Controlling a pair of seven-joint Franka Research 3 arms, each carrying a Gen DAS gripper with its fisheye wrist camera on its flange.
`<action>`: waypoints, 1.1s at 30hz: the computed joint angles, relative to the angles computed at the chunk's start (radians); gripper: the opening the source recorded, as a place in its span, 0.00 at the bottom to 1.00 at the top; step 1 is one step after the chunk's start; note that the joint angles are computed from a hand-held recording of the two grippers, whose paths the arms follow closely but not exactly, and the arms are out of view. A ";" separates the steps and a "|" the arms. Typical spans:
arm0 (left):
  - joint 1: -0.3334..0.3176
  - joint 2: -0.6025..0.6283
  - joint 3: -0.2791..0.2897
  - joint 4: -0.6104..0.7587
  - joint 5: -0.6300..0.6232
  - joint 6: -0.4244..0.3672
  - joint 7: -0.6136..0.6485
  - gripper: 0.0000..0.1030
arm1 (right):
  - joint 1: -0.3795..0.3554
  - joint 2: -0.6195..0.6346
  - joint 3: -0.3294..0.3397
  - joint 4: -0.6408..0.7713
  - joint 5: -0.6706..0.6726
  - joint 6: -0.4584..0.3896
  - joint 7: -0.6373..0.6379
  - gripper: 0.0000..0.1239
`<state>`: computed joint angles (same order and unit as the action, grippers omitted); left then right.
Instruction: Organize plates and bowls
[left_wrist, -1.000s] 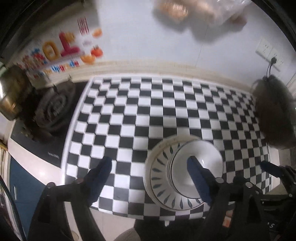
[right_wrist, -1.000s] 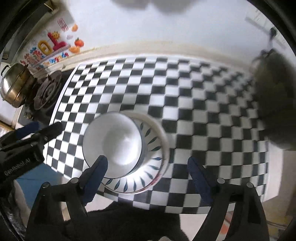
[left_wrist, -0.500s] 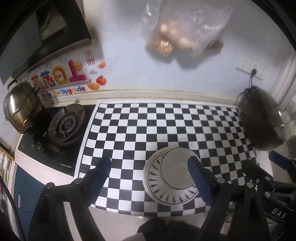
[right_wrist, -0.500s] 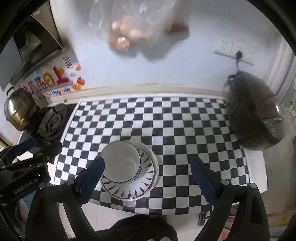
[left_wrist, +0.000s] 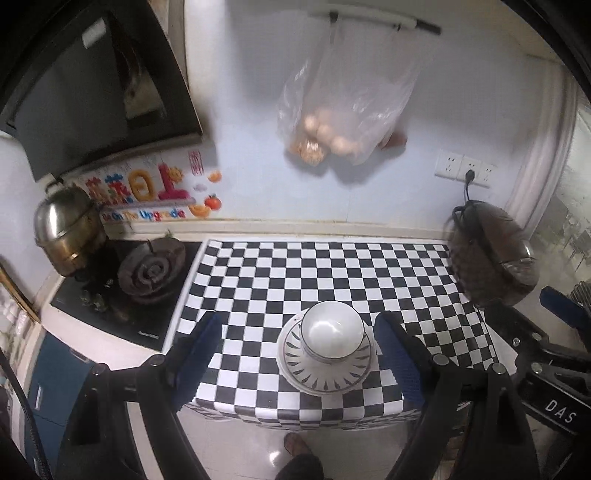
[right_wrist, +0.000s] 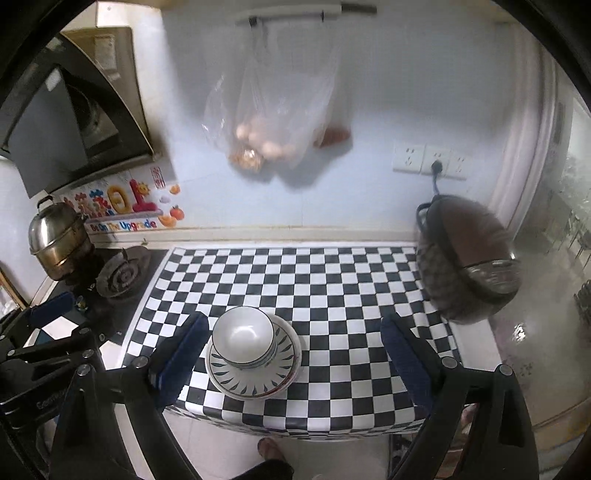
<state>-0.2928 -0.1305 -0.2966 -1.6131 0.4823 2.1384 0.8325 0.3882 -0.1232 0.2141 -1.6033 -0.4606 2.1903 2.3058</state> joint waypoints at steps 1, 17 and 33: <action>-0.004 -0.017 -0.005 -0.003 0.002 -0.016 -0.006 0.82 | 0.003 -0.023 0.004 -0.011 -0.002 -0.013 0.007 0.78; 0.011 -0.274 -0.052 -0.128 0.000 -0.072 0.007 0.82 | -0.063 -0.243 0.176 -0.054 -0.047 -0.158 0.092 0.78; 0.032 -0.390 -0.039 -0.238 -0.066 -0.001 0.075 0.95 | -0.084 -0.284 0.262 -0.045 -0.070 -0.290 0.187 0.78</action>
<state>-0.2611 -0.5202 -0.3355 -1.8506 0.4167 2.1375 0.9074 0.3044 -0.4069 0.4764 -1.6483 -0.5311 1.9006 2.4927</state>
